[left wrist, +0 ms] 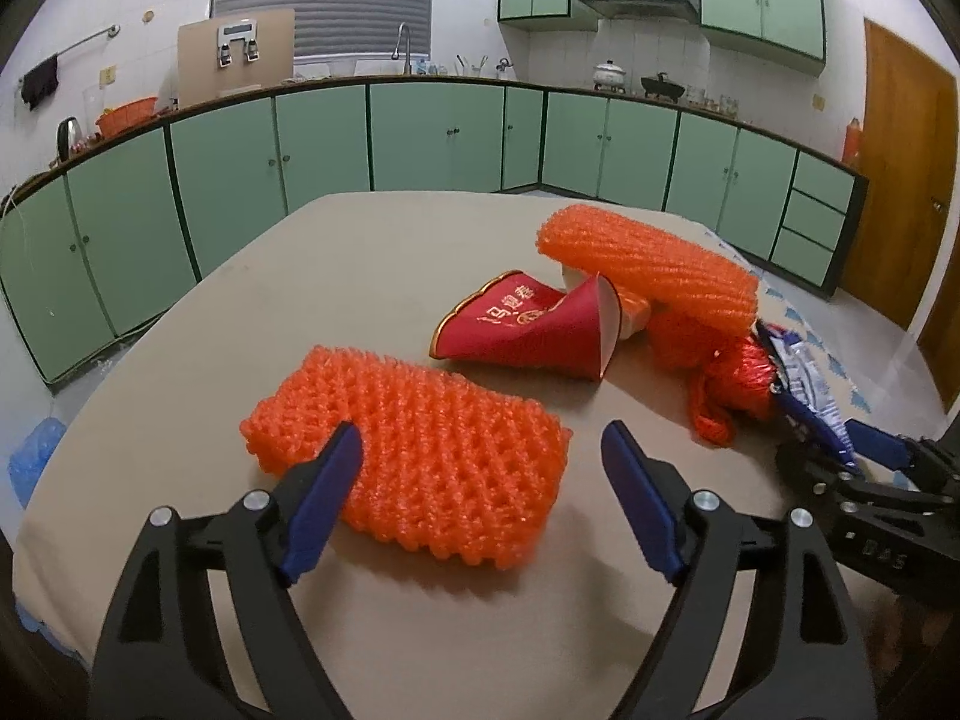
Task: Collect trash
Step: 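Move both tools back to the table and grasp the silver snack bag with the right gripper, then grasp the orange foam net with the left gripper while the right gripper holds the snack bag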
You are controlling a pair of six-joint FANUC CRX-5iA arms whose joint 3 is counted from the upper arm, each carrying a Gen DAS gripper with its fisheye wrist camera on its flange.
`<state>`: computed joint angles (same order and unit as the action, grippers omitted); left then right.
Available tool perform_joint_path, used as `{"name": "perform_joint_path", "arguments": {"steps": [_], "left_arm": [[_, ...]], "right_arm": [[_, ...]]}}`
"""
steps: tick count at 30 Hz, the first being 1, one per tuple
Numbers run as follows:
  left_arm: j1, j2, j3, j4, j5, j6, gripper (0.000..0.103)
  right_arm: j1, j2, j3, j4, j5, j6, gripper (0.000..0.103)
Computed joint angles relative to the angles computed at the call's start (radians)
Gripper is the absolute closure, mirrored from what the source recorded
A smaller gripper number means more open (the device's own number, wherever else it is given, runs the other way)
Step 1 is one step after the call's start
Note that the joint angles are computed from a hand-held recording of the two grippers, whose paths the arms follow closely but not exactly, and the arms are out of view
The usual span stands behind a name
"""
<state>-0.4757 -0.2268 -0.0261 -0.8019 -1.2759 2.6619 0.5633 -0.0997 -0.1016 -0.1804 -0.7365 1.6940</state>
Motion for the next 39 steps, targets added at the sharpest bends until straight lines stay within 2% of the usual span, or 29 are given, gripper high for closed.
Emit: {"name": "perform_joint_path", "arguments": {"steps": [4,8,10,13,21,26,29,39], "left_arm": [[-0.009,0.029,0.018,-0.015,-0.033,0.004,0.026],[-0.024,0.036,0.023,-0.041,-0.057,0.029,0.046],[-0.028,0.026,0.016,-0.052,-0.057,0.048,0.057],[-0.02,0.006,0.005,-0.049,-0.039,0.059,0.08],[-0.016,-0.022,-0.005,-0.045,-0.018,0.079,0.084],[-0.05,-0.024,0.014,-0.074,-0.025,0.086,0.085],[-0.073,-0.028,0.022,-0.095,-0.023,0.09,0.085],[-0.157,-0.007,0.075,-0.155,-0.002,0.092,0.085]], "right_arm": [[-0.026,-0.011,0.005,-0.052,-0.003,0.05,0.036],[-0.048,-0.019,0.015,-0.097,-0.008,0.091,0.048],[-0.064,-0.018,0.027,-0.13,-0.024,0.113,0.05],[-0.086,-0.025,0.036,-0.176,-0.038,0.138,0.052],[-0.12,-0.044,0.062,-0.252,-0.061,0.202,0.063],[-0.143,-0.052,0.077,-0.283,-0.079,0.223,0.08],[-0.154,-0.06,0.08,-0.296,-0.085,0.236,0.087],[-0.193,-0.092,0.093,-0.329,-0.095,0.279,0.095]]}}
